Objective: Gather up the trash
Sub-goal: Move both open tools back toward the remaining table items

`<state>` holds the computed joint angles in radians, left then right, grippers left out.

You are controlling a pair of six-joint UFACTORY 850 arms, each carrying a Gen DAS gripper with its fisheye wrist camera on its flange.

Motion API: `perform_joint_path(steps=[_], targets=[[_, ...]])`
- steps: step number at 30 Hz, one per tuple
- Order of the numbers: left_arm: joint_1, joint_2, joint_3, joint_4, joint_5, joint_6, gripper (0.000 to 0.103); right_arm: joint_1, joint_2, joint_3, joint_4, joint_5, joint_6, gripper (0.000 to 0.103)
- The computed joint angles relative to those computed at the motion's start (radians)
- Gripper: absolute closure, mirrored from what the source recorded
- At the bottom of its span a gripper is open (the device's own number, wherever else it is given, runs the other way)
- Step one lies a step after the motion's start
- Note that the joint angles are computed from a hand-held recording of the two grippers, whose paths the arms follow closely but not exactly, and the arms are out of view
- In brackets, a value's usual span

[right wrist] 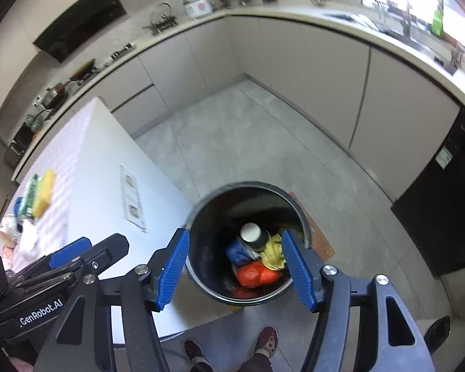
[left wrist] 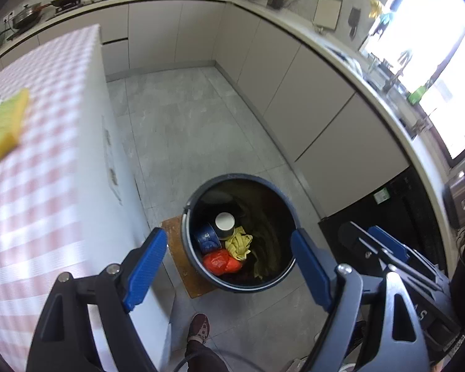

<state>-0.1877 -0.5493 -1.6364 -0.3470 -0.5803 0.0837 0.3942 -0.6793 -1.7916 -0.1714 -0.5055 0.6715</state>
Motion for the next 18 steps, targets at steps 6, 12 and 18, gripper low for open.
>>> perform_joint_path(steps=[6,12,18], targets=[[0.063,0.113,0.097,0.042,0.064,0.002,0.019,0.064,-0.005,-0.072,-0.067,-0.012,0.052,0.034],[0.156,0.206,0.193,0.236,0.139,-0.169,0.018,0.136,-0.083,-0.222,-0.043,-0.045,0.016,0.033],[0.272,0.265,0.264,0.385,0.170,-0.310,0.018,0.214,-0.229,-0.478,0.028,-0.104,-0.085,0.033]])
